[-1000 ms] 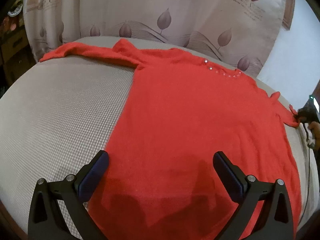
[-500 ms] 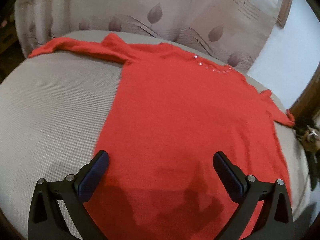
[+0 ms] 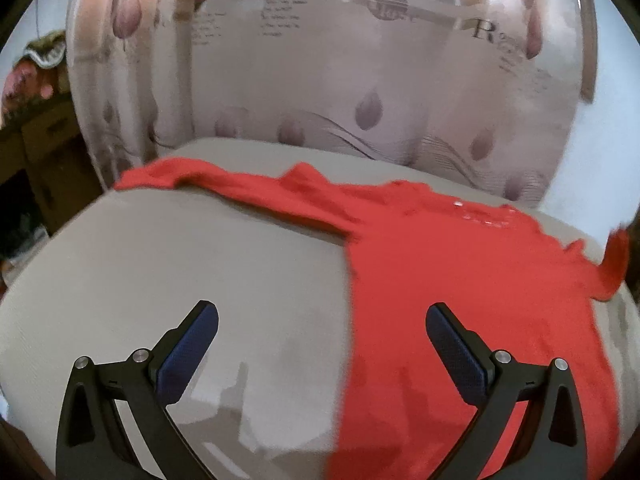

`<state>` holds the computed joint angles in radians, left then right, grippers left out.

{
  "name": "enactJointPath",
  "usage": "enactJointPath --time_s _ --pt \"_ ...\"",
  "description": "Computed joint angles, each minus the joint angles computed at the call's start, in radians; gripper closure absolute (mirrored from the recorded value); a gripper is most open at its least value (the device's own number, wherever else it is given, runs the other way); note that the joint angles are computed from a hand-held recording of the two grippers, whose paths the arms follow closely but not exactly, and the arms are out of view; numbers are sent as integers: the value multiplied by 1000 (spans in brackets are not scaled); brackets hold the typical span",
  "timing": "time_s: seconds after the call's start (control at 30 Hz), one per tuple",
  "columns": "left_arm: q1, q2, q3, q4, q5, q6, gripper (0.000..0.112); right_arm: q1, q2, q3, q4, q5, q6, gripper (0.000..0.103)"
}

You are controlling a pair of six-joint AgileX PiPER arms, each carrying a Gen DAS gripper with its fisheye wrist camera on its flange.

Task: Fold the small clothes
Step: 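Grasp the sleeve cuff with the right gripper and lift it, then carry the sleeve across the sweater body with the right gripper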

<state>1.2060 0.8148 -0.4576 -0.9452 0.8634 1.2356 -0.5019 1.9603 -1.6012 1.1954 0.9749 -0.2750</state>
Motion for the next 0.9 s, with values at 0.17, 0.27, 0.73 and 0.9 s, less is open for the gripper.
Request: enactJointPath --time_s 0.17,0.27,0.73,0.9 --pt "58 177 -19 -82 -39 109 9 352 -24 -51 66 -33 -64 94" --pt "106 319 -74 -65 20 58 9 563 31 -119 78 -51 -91 94" --pt "231 457 -120 -97 180 68 10 1020 206 -120 -216 -149 -102 79" --pt "230 471 -133 -100 187 57 10 1037 97 -62 -397 -261 -12 63"
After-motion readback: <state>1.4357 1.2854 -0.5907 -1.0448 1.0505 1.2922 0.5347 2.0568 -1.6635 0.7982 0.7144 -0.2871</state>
